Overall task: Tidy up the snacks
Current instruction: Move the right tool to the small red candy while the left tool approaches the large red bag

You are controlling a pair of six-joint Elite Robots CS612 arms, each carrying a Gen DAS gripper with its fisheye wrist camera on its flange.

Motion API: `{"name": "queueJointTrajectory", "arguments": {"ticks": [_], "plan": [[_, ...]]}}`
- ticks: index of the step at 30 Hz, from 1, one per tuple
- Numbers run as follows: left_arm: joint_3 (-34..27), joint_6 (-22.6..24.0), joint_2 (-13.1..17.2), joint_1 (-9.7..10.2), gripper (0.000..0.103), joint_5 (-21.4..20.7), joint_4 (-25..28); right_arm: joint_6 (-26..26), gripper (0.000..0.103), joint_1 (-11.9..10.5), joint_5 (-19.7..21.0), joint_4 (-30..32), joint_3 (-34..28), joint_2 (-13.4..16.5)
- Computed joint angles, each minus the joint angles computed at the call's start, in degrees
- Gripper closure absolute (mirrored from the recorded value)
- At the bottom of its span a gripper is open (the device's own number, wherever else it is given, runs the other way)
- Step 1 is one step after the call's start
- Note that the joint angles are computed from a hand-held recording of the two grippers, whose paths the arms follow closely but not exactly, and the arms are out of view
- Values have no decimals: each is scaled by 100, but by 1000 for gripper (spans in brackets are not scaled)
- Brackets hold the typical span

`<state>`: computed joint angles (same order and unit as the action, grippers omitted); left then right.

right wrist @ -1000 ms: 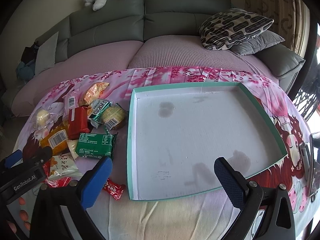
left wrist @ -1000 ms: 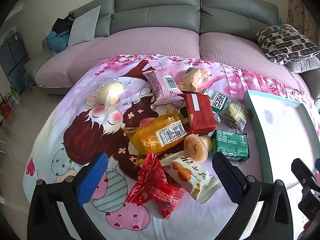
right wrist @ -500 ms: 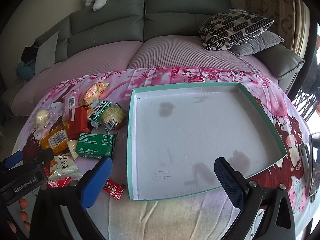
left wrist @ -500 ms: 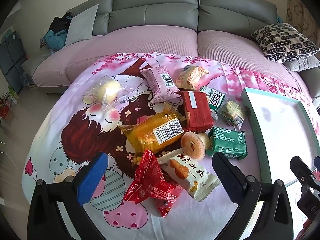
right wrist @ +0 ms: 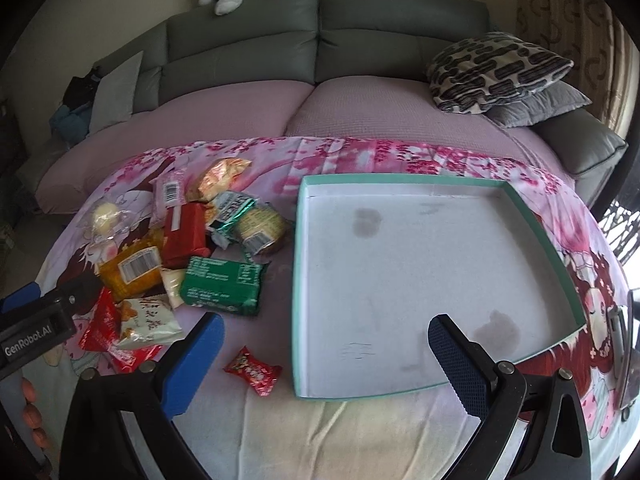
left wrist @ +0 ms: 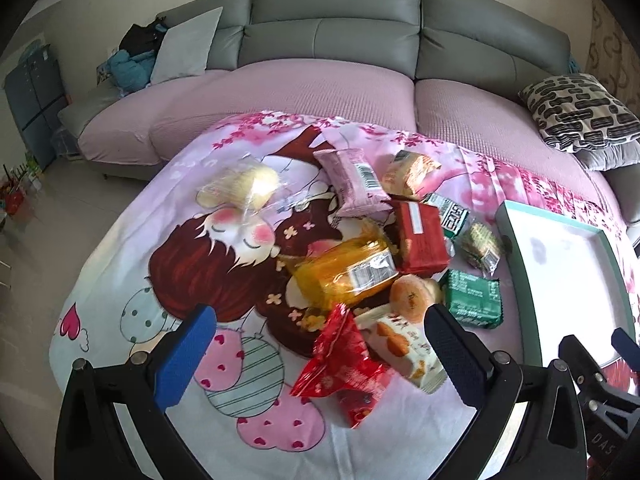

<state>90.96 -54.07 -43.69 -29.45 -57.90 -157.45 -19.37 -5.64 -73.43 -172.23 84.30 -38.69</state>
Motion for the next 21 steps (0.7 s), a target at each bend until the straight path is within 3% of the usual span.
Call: {"name": "queueJointTrajectory", "arguments": {"ticks": [10,15,21], "plan": [[-99,-83,148,144,0,-973,265,-715,0,152,317,733,41,-15],[-186,-83,233,224,0,-1425,314,-895,0,208,218,978,14,11],[-256,-114,289,272,0,-1683,380,-990,2,256,101,1165,-30,49]]}}
